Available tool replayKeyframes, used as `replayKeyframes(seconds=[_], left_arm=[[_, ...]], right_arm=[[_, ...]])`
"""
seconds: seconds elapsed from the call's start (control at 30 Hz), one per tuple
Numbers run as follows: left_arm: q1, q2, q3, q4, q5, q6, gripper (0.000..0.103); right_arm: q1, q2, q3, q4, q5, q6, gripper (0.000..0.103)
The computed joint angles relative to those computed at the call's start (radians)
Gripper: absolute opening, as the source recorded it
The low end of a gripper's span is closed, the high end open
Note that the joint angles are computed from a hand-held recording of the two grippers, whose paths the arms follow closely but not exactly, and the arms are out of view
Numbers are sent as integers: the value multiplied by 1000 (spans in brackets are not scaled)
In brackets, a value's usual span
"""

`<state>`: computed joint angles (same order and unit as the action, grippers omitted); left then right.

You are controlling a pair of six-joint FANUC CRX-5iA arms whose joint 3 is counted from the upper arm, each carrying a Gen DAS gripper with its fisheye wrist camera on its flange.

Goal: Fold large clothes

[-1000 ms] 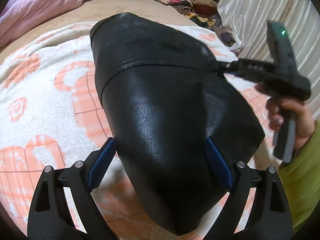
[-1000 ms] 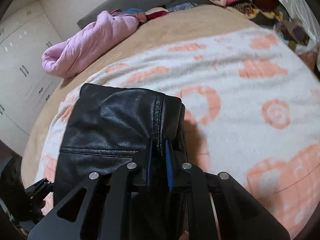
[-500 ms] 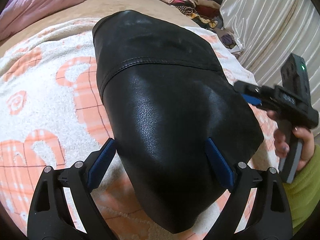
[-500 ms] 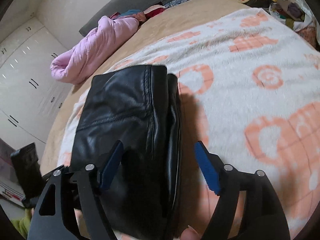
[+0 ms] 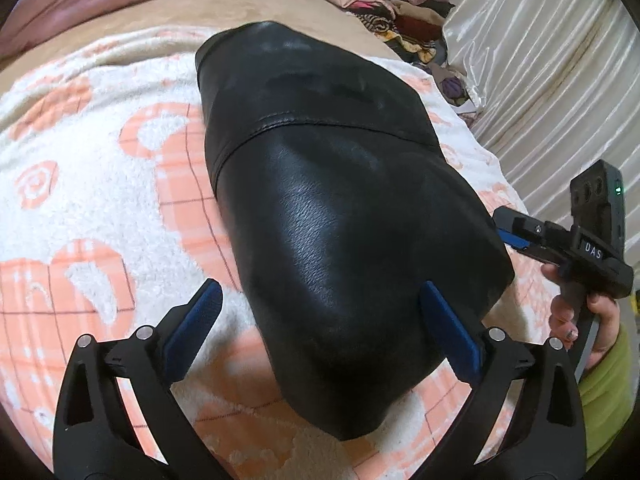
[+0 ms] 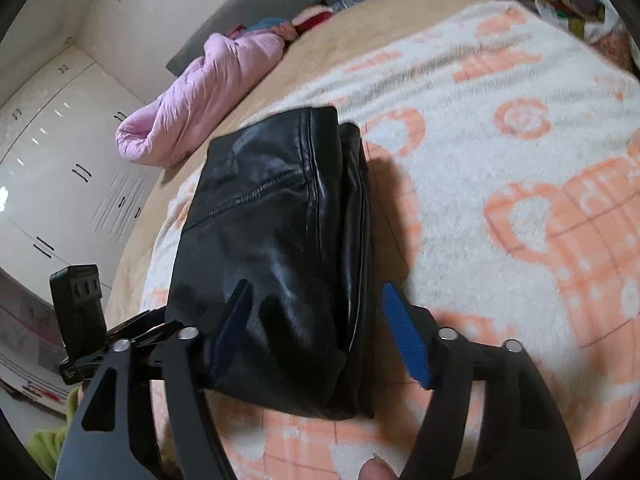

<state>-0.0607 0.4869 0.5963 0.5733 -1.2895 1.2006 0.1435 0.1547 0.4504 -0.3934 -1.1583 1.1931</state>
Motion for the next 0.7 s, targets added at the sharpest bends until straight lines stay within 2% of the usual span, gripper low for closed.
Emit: replayKeyframes(seconds=[0.07,0.1,0.13,0.2,0.3,0.37,0.47,0.57,0.6,0.67,0.7], left_arm=[[9,1,-1,14,-3,12,93],[12,10,10,27,-12,18,93],[15,24,21,41,-26,25,93],[20,57,70,34,-64,61,93],[23,70,91,38,-75,59,93],[20,81,109,28,-98,60,93],[17,80,97,25,-109,57,93],[15,67,78,16,-99,49,93],[14,65,78,11,-95,46,94],[13,69,91,8,-100,50,94],[13,68,94,5,-99,48,94]], right_arm=[[-7,13,9,-17,-17,-11,73],[-6,15,8,-19,-17,-9,46],[-16,16,7,-61,-13,8,33],[12,3,-5,-29,9,17,22],[35,-22,-12,-25,30,50,21],[78,-30,-33,69,34,47,21],[81,-35,-69,100,36,22,24],[88,-44,-93,122,52,5,33],[93,-45,-96,139,53,-6,41],[107,-51,-103,182,51,-28,51],[106,-56,-106,178,57,-22,51]])
